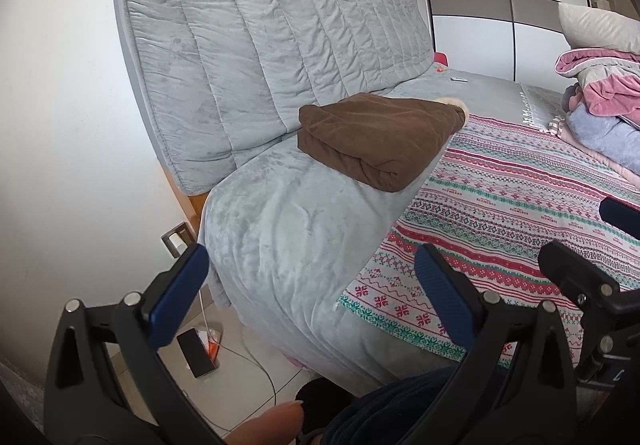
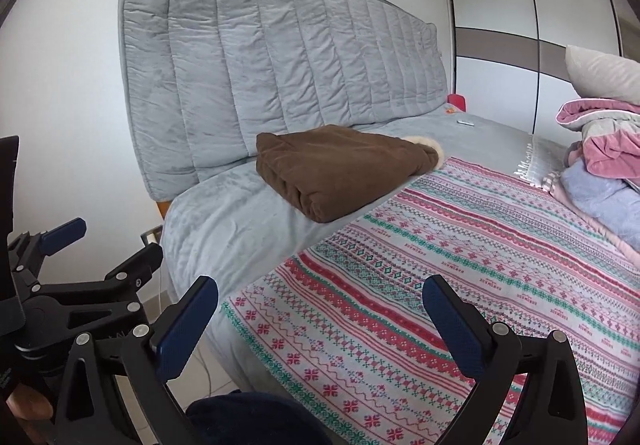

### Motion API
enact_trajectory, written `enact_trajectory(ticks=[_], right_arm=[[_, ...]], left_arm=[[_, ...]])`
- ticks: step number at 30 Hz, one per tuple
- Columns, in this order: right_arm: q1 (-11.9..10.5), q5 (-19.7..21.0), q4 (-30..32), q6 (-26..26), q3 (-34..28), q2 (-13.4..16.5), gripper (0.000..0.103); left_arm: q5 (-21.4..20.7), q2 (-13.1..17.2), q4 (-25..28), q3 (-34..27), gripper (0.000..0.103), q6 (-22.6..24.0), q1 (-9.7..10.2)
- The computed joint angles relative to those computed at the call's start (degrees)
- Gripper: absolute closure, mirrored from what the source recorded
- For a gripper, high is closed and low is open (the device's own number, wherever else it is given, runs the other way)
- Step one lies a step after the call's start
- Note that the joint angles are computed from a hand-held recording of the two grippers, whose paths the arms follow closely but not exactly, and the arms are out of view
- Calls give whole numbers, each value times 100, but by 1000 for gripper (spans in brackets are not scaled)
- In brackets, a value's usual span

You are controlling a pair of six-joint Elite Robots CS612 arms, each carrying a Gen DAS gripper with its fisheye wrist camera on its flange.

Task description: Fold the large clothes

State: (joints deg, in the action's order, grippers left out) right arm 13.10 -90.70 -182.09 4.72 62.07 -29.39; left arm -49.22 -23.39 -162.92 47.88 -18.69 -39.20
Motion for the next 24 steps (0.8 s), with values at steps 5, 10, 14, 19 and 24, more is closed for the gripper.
enact_trajectory(ticks=[5,10,14,19,24], right_arm=[[2,-57,9,25,-9,4,0],[14,-108,31,8,-19,10,0],[8,-87,34,8,-13,9,0],[8,-74,39,8,-14,11,0],[14,-86,59,-1,-13,11,0]], left_arm=[[-56,21,58,-45,1,28,5],[-82,30,84,-68,1,21,18],[-78,30,70,-67,1,8,17],[-80,23,59,-51,1,-2,16],[-92,14,61,-37,1,3,11]])
